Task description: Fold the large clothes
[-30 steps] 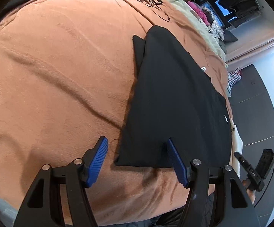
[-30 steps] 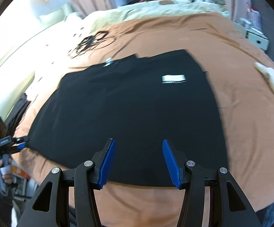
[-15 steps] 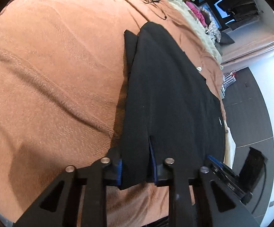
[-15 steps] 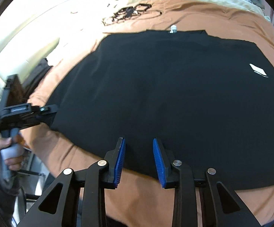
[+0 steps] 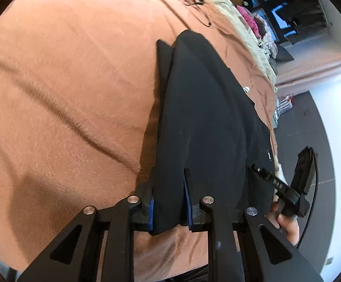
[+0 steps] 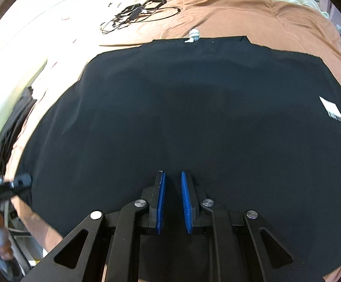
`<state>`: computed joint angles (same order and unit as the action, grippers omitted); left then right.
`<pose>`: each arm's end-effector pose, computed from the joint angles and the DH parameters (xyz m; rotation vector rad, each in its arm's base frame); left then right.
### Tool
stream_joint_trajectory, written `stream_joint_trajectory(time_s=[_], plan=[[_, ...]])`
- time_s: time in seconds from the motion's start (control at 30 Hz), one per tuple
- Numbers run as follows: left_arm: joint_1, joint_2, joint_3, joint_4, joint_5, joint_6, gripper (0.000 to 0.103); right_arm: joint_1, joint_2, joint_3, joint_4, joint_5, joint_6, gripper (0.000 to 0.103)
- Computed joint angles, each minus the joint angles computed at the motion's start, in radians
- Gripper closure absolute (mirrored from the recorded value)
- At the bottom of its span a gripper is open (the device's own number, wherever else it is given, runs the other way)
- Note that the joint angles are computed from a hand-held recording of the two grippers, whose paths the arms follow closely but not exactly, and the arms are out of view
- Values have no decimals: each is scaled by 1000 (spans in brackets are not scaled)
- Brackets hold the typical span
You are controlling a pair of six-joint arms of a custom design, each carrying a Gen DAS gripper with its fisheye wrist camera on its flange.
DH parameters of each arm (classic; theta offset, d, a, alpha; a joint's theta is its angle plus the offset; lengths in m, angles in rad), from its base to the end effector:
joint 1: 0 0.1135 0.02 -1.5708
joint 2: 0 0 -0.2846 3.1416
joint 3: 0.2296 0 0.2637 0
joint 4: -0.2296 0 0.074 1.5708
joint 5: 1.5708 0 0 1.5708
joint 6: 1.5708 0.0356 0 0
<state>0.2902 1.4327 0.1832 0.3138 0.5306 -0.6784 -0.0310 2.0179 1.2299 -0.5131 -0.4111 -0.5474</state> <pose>0.1786 0.0345 0.0864 -0.9661 2.3157 -0.8247 0.3954 0.0020 0.1276 -0.7733 2.6250 0.4408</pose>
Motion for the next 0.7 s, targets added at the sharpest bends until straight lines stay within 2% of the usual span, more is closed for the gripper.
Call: stream_joint_trajectory(time_s=[0.1,0.2,0.4,0.57,0.7], plan=[[40,71,-37,137,55,-62,83,27,44,66,-3,15,39,88],[3,82,-72,231,12,-146,83,56,94,141,-9,36,78,94],[-37,110,-95,314,-38,-227,83,96,201,330,-55,75,140,96],[-21,153,-104,372,-17,-255,83,125,302,494,-95,106,188,96],[-29,159,-99,371,-26,-264,81,138,361,585,-110,116,221,99]])
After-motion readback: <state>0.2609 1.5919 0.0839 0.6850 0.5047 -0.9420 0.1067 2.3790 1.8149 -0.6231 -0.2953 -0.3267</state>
